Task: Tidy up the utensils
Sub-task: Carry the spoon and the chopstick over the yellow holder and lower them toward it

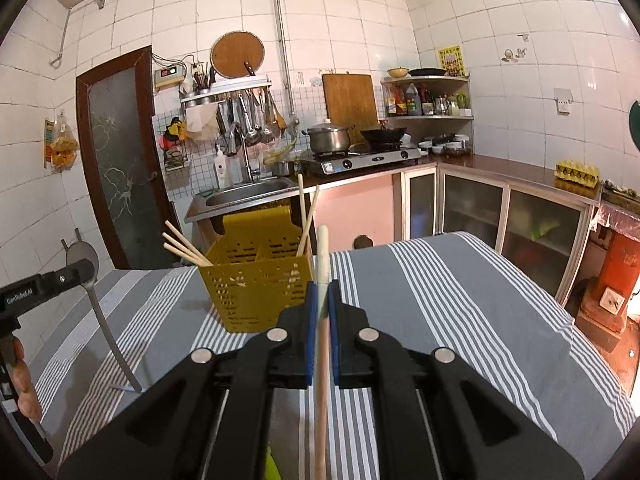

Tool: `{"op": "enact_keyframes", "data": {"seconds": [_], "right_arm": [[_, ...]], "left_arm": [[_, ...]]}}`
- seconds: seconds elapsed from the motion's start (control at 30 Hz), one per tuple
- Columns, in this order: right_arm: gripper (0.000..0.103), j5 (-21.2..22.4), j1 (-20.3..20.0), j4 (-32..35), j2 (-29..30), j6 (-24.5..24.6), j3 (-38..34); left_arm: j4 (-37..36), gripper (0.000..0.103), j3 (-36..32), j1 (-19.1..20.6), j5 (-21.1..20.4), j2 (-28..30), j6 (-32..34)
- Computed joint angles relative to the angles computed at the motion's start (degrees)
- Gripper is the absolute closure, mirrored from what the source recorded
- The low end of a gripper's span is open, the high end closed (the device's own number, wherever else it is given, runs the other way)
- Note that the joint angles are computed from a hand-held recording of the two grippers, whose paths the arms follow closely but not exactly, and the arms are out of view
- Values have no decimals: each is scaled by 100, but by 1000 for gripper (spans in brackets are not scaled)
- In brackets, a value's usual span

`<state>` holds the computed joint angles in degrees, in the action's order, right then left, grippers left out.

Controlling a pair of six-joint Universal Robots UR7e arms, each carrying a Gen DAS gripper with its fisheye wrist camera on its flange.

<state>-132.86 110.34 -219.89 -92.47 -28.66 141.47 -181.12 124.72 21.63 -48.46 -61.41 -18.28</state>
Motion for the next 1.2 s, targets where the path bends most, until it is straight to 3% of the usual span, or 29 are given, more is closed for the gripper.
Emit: {"op": "enact_keyframes", "data": {"seconds": [0.33, 0.6, 0.9, 1.07, 1.2], "right_arm": [[97, 202, 23, -319, 218, -277, -242], [97, 423, -85, -360, 373, -443, -518], [97, 706, -198, -380, 591, -756, -1095], [97, 1069, -296, -521, 830, -906, -1519], [97, 1364, -358, -800, 1092, -1131, -1925]], "left_arm": [[-125, 99, -174, -59, 317, 193, 223], [-359, 99, -557, -61, 565, 536, 760], [-771, 99, -1432, 2, 627, 1093, 1786], [-1291, 99, -2027, 18, 656, 1567, 2522], [-1336, 99, -2517, 199, 407, 1889, 2512]]}}
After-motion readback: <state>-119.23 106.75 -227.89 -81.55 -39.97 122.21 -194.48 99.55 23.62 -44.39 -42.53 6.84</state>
